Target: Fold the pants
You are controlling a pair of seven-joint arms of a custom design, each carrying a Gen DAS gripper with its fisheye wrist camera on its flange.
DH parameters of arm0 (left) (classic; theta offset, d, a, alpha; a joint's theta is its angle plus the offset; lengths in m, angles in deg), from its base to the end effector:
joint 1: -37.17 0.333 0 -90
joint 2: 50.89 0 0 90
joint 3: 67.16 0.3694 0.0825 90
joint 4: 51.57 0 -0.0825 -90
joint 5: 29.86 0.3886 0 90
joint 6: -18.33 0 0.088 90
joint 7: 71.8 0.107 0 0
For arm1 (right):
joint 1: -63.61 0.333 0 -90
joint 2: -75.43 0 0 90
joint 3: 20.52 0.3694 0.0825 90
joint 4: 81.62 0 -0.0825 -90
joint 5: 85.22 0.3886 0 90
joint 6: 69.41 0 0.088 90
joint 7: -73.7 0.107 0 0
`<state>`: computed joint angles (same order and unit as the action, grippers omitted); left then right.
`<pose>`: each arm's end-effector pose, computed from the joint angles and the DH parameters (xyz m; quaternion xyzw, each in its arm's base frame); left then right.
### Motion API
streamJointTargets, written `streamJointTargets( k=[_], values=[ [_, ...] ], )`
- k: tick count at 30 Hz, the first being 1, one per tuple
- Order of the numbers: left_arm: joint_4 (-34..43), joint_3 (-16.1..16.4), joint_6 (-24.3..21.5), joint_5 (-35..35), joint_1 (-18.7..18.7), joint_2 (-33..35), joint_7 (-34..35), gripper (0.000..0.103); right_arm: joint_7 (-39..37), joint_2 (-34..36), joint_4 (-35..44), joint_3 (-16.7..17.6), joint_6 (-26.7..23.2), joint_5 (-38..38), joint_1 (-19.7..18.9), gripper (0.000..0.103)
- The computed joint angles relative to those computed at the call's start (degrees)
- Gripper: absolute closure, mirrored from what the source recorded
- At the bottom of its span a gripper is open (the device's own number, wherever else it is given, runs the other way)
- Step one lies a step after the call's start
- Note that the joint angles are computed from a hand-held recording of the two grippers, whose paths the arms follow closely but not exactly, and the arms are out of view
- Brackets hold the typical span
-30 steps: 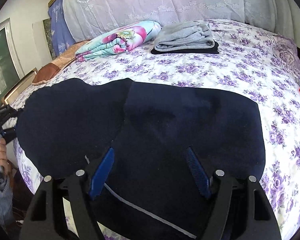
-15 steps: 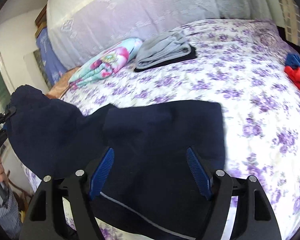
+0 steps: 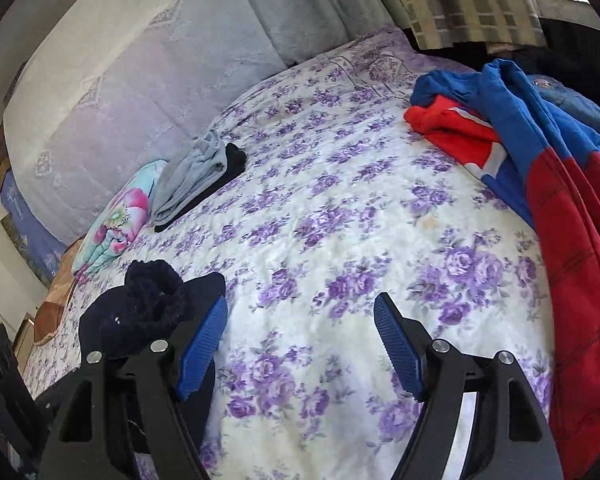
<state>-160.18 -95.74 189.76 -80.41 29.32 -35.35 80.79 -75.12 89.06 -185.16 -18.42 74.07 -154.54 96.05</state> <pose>0.5857 -0.3239 0.5002 -0.3229 0.8308 -0.4274 0.1510 0.5534 0.3862 0.5077 -0.3901 0.7919 -0.2591 0.3919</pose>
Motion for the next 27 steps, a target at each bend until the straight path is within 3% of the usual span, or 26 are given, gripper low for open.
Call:
streamJointTargets(
  k=[2, 4, 6, 8, 12, 15, 17, 20, 21, 23, 27],
  values=[
    [0.1, -3.5, -5.4, -8.4, 5.0, -1.8, 7.3, 0.061, 1.0, 0.0, -0.3, -0.1, 1.1, -0.4, -0.2, 0.027],
    [0.3, -3.6, -12.0, -16.8, 8.1, -4.2, 10.7, 0.035, 2.0, 0.9, 0.8, -0.4, 3.1, -1.8, -0.2, 0.027],
    [0.0, -2.7, -12.1, -23.7, 8.6, -5.9, 13.2, 0.031, 0.6, 2.6, 3.7, -0.4, 4.9, -2.6, 0.0, 0.027],
    [0.7, -0.3, -11.9, -24.6, 8.4, -6.4, 10.6, 0.031, -4.3, 4.7, 7.8, -0.4, 5.2, -1.5, 0.9, 0.027],
    [2.4, 5.1, -10.6, -18.3, 5.8, -4.9, -0.9, 0.031, -18.0, 10.5, 17.3, 0.1, 10.0, 4.1, 1.5, 0.027],
    [3.7, 9.6, -10.4, -9.5, 2.8, -2.7, -10.1, 0.031, -27.4, 14.2, 22.2, 0.5, 7.9, 9.5, 2.2, 0.027],
    [4.0, 11.0, -10.6, -5.6, 2.1, -1.6, -14.2, 0.031, -31.4, 15.4, 23.2, 0.3, 7.9, 11.9, 2.6, 0.027],
    [4.7, 11.6, -11.1, -0.3, 1.8, 0.7, -19.6, 0.029, -35.4, 16.6, 24.2, -1.2, 8.6, 12.7, 4.2, 0.030],
    [4.9, 11.6, -11.3, 1.5, 1.8, 1.3, -20.9, 0.028, -37.1, 17.0, 24.8, -1.9, 8.1, 12.6, 5.0, 0.041],
    [5.3, 11.3, -10.7, 4.5, 2.0, 2.7, -22.8, 0.028, -40.9, 17.6, 26.0, -2.8, 6.3, 13.7, 6.2, 0.052],
    [4.7, 8.9, -9.6, 6.0, 3.9, 3.1, -23.4, 0.028, -44.4, 16.7, 24.6, -5.0, 6.0, 15.6, 8.1, 0.057]
  ],
)
